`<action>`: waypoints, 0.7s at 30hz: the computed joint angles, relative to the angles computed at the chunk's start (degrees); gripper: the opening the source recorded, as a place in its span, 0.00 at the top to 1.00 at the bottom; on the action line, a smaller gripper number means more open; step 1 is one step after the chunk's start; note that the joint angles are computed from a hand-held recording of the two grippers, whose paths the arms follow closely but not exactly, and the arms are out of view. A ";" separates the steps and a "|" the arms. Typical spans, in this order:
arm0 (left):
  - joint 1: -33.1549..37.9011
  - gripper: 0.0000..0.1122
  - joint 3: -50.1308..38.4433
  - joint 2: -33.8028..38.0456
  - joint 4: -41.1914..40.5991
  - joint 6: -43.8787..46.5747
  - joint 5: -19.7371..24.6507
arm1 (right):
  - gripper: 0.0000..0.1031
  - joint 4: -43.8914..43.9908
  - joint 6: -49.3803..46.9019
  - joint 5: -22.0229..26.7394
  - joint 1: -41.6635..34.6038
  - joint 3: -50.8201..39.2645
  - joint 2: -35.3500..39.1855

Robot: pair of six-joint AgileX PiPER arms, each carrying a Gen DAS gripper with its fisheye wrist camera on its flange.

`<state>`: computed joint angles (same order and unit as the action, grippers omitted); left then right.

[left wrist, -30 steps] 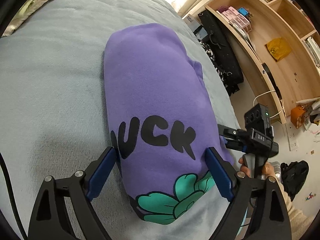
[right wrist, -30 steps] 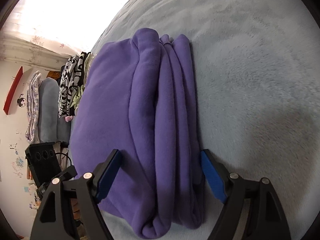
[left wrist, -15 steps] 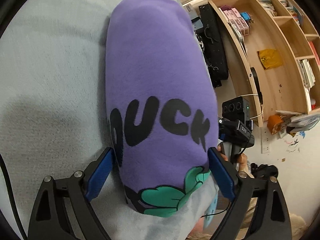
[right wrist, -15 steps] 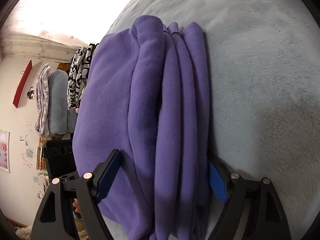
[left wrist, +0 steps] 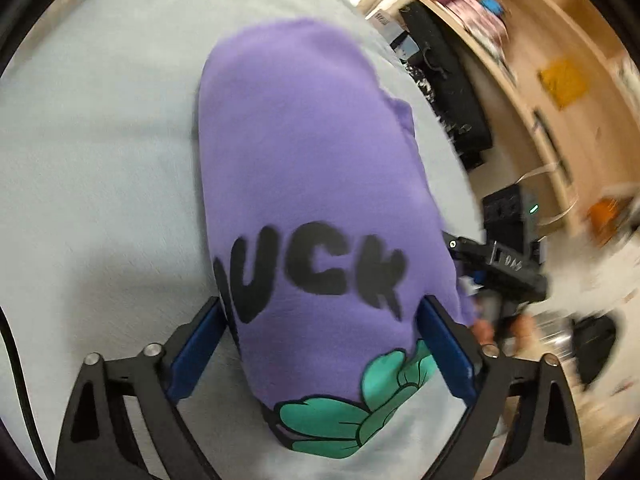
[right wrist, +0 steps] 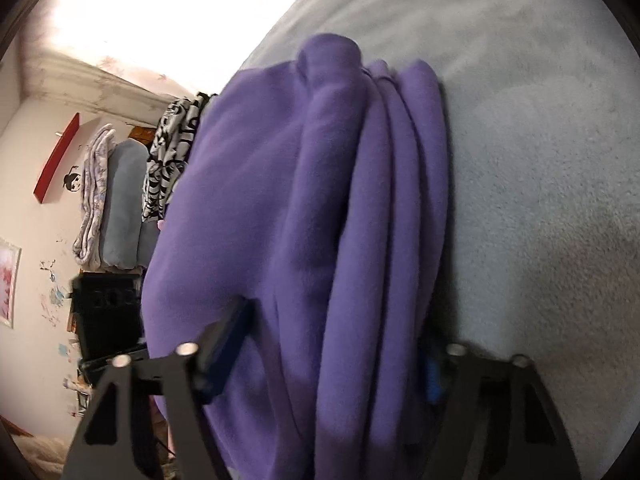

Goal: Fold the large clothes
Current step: 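Lift the folded hoodie with both grippers and carry it onto the clothes stack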

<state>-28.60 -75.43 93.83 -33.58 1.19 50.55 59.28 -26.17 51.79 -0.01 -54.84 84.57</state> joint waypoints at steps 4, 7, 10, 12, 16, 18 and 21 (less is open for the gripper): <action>-5.33 0.22 -3.75 -0.56 11.97 -7.97 -0.93 | 0.56 0.37 -0.88 -3.06 1.53 0.74 -2.69; -3.92 0.22 -3.90 0.22 8.75 -6.70 -0.29 | 0.57 -0.67 0.17 -4.42 2.55 0.33 -3.06; -0.32 0.20 -3.42 1.55 2.49 -1.27 2.13 | 0.56 -0.58 1.16 -2.40 1.79 -1.19 -1.34; 1.37 0.17 -3.31 2.92 -2.33 1.32 3.91 | 0.54 -1.05 1.53 -0.92 1.18 -2.00 -0.49; 6.14 0.12 1.08 5.73 -15.02 9.51 7.01 | 0.48 0.51 1.55 2.02 -0.40 -2.73 2.10; 7.60 0.09 3.01 8.58 -22.15 14.05 7.53 | 0.47 1.96 -0.29 2.34 -1.16 -1.62 2.27; 8.40 0.09 3.65 10.03 -25.08 16.58 8.15 | 0.47 3.42 -1.98 2.54 -1.54 -0.88 2.41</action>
